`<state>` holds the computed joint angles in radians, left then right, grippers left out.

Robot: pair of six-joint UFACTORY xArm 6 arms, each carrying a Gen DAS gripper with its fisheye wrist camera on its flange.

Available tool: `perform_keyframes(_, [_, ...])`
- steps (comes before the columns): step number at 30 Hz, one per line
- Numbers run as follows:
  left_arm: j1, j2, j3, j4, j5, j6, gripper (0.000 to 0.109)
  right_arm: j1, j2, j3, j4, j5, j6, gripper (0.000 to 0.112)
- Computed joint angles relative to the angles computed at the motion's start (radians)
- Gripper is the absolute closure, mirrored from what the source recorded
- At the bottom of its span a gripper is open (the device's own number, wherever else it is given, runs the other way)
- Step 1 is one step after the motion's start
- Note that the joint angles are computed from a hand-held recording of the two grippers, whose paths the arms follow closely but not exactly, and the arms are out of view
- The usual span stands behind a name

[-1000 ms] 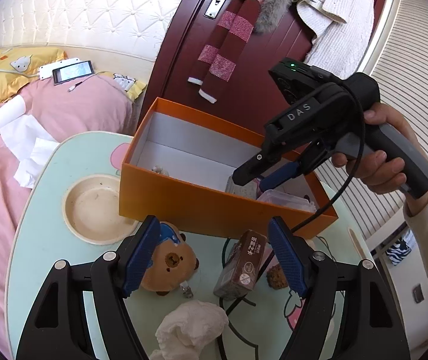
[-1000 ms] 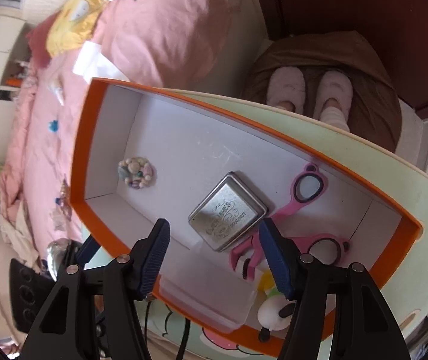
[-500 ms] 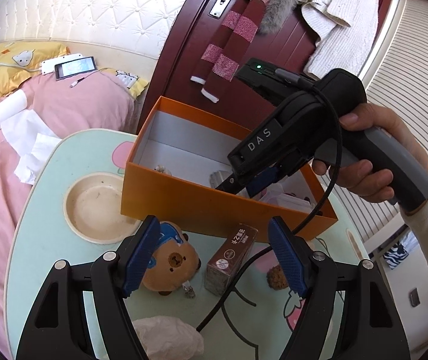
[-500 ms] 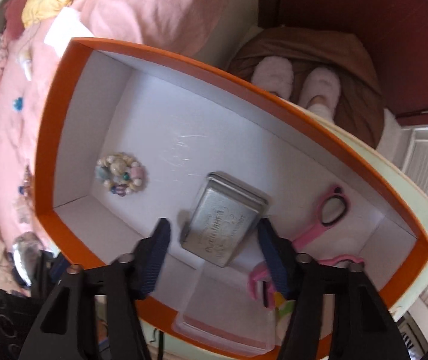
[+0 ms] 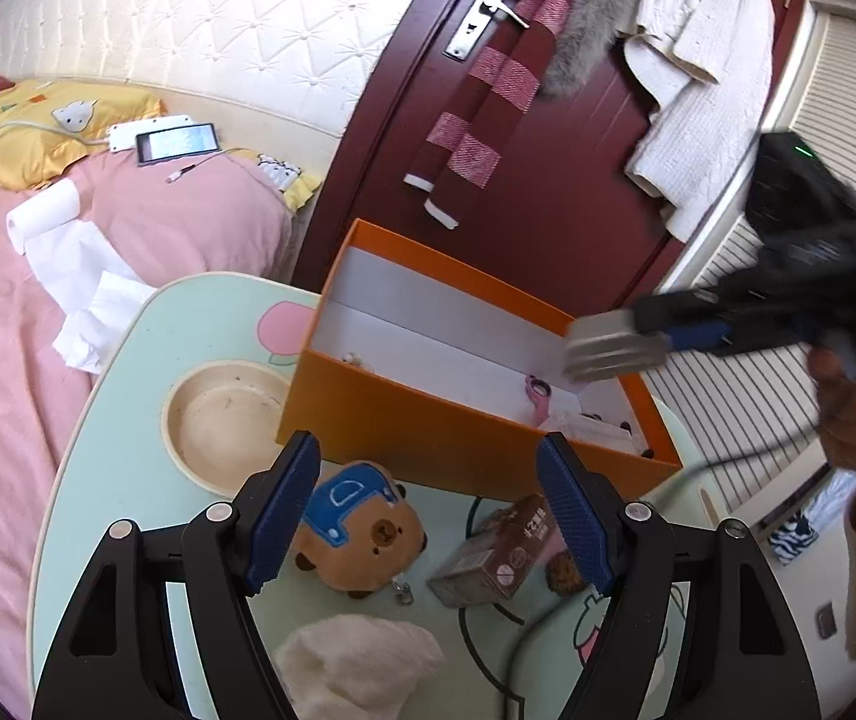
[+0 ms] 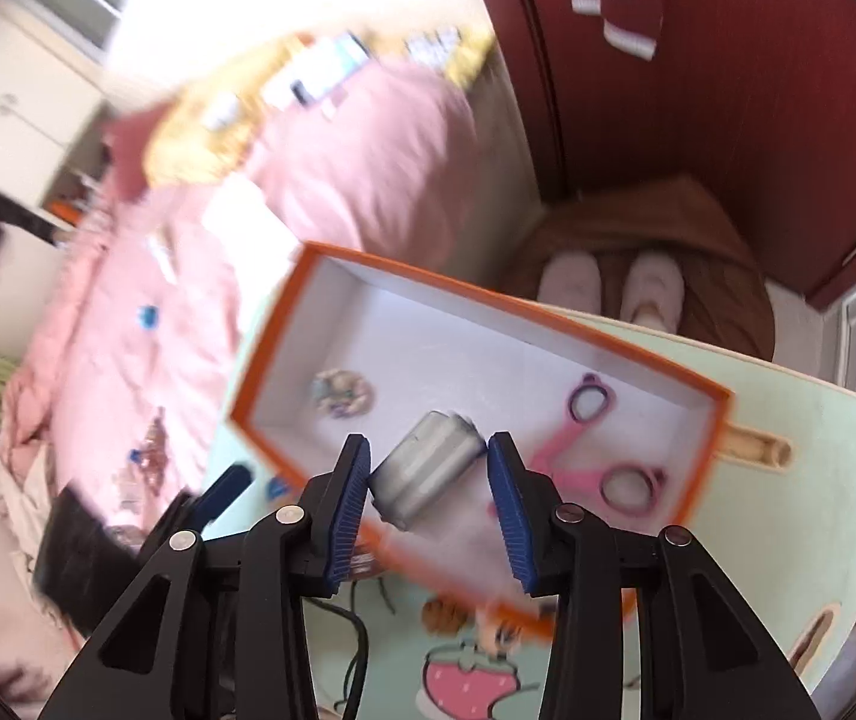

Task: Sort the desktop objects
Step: 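Grasp the silver tin with the right gripper and place it on the table, then grasp the bead bracelet with the left gripper and place it on the table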

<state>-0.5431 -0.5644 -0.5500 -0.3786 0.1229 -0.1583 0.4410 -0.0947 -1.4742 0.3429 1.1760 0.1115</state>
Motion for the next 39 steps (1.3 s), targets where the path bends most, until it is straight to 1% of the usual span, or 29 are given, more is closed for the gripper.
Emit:
perform_keyframes(2, [0.005,-0.004,-0.001,-0.037,0.006,0.031,0.034,-0.013,-0.097,0.089,0.062,-0.014,-0.027,0.074])
perform_keyframes(4, [0.01,-0.01,0.002,-0.026,0.007,0.01,0.034,-0.011,-0.162,0.166,0.08,-0.036,-0.02,0.074])
perform_keyframes(7, [0.021,-0.016,0.004,0.075,0.007,-0.066,0.034,-0.004,-0.252,0.297,0.135,-0.07,-0.037,0.075])
perform_keyframes(9, [0.028,-0.018,0.005,0.16,0.0,-0.127,0.034,0.01,-0.302,0.392,0.171,-0.105,-0.049,0.086])
perform_keyframes(14, [0.029,-0.023,-0.006,0.247,0.014,-0.186,0.034,0.057,-0.349,0.557,0.145,-0.153,-0.014,0.086])
perform_keyframes(17, [0.029,-0.03,-0.004,0.305,0.02,-0.23,0.034,0.072,-0.372,0.628,0.149,-0.205,0.0,0.086])
perform_keyframes(19, [0.034,-0.025,-0.012,0.384,0.037,-0.299,0.034,0.07,-0.396,0.658,0.176,-0.235,-0.018,0.086])
perform_keyframes(20, [0.036,-0.025,-0.014,0.383,0.042,-0.299,0.034,0.064,-0.406,0.662,0.191,-0.238,-0.032,0.086])
perform_keyframes(23, [0.027,-0.017,-0.044,0.318,0.075,-0.199,0.034,0.044,-0.451,0.669,0.217,-0.245,-0.071,0.086])
perform_keyframes(25, [0.021,0.005,-0.101,0.355,0.127,-0.165,0.034,0.034,-0.479,0.668,0.211,-0.25,-0.088,0.086])
perform_keyframes(27, [0.014,0.045,-0.188,0.444,0.205,-0.146,0.034,0.041,-0.496,0.665,0.178,-0.258,-0.083,0.086])
perform_keyframes(29, [0.013,0.104,-0.296,0.475,0.316,-0.07,0.034,0.041,-0.509,0.669,0.175,-0.266,-0.088,0.086])
perform_keyframes(31, [0.025,0.212,-0.473,0.38,0.517,0.098,0.034,0.033,-0.517,0.678,0.209,-0.266,-0.109,0.085])
perform_keyframes(33, [0.073,0.347,-0.657,0.179,0.726,0.254,0.034,0.021,-0.52,0.691,0.237,-0.266,-0.127,0.084])
perform_keyframes(34, [0.097,0.419,-0.753,0.117,0.831,0.287,0.034,0.018,-0.515,0.694,0.246,-0.269,-0.132,0.084])
perform_keyframes(35, [0.112,0.494,-0.853,0.097,0.935,0.286,0.034,0.021,-0.506,0.693,0.253,-0.275,-0.132,0.084])
perform_keyframes(36, [0.118,0.569,-0.958,0.119,1.038,0.281,0.034,0.017,-0.507,0.697,0.266,-0.274,-0.135,0.084])
perform_keyframes(37, [0.111,0.634,-1.043,0.183,1.099,0.273,0.036,0.013,-0.503,0.698,0.282,-0.275,-0.141,0.084])
perform_keyframes(39, [0.064,0.724,-1.151,0.389,1.164,0.215,0.038,0.001,-0.509,0.71,0.319,-0.276,-0.156,0.082])
